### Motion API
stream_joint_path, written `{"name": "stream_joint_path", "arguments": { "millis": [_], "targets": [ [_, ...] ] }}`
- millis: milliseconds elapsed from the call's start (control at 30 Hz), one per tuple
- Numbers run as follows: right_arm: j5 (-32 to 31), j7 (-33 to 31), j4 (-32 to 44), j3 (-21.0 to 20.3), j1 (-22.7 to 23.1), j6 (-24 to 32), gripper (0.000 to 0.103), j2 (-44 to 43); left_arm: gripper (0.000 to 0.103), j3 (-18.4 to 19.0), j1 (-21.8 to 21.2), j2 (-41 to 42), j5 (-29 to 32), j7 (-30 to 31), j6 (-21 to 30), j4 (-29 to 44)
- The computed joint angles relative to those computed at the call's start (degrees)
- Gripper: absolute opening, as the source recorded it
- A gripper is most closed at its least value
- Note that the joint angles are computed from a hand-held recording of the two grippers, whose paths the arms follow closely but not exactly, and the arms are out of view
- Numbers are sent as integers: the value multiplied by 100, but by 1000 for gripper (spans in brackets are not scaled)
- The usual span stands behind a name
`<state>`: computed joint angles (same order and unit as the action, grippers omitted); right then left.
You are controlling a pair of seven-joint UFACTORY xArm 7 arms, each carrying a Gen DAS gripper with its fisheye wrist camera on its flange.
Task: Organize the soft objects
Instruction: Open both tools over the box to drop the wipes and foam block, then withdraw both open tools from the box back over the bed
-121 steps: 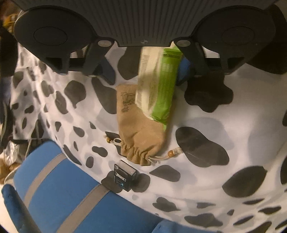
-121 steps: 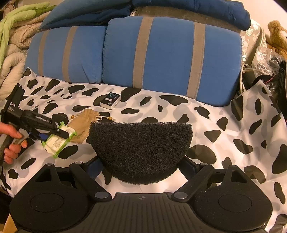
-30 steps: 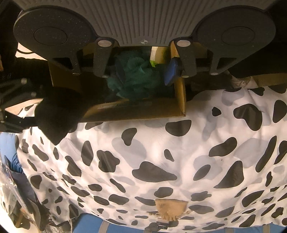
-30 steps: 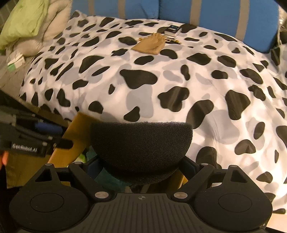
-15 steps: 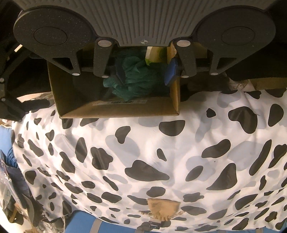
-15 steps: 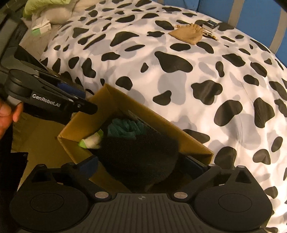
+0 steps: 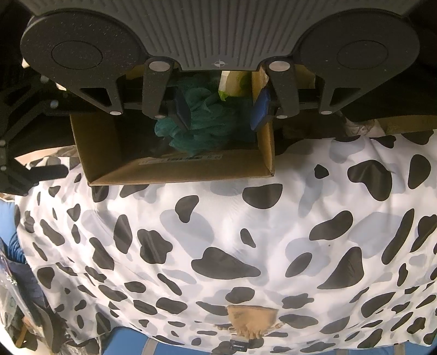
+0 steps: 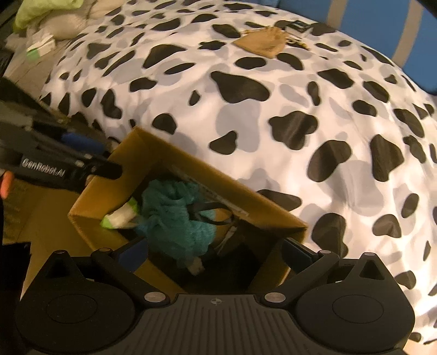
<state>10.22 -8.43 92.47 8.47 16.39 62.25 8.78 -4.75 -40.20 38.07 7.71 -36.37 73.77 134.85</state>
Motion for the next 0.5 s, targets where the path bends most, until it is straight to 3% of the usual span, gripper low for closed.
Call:
{"name": "stream_joint_path", "arguments": {
  "millis": [400, 433, 467, 500],
  "targets": [
    [-376, 884, -59, -114, -30, -411, 103, -13, 49, 44, -45, 105, 37, 42, 66, 165],
    [-430, 1009, -64, -130, -34, -456, 103, -13, 54, 56, -60, 109, 61, 37, 61, 174],
    [-462, 1097, -73, -139, -44, -493, 103, -14, 65, 71, -72, 112, 89, 31, 45, 179],
    [-494, 1197, -79, -150, -53, -537, 103, -15, 68, 91, -86, 82, 128, 11, -15, 129]
  ]
}}
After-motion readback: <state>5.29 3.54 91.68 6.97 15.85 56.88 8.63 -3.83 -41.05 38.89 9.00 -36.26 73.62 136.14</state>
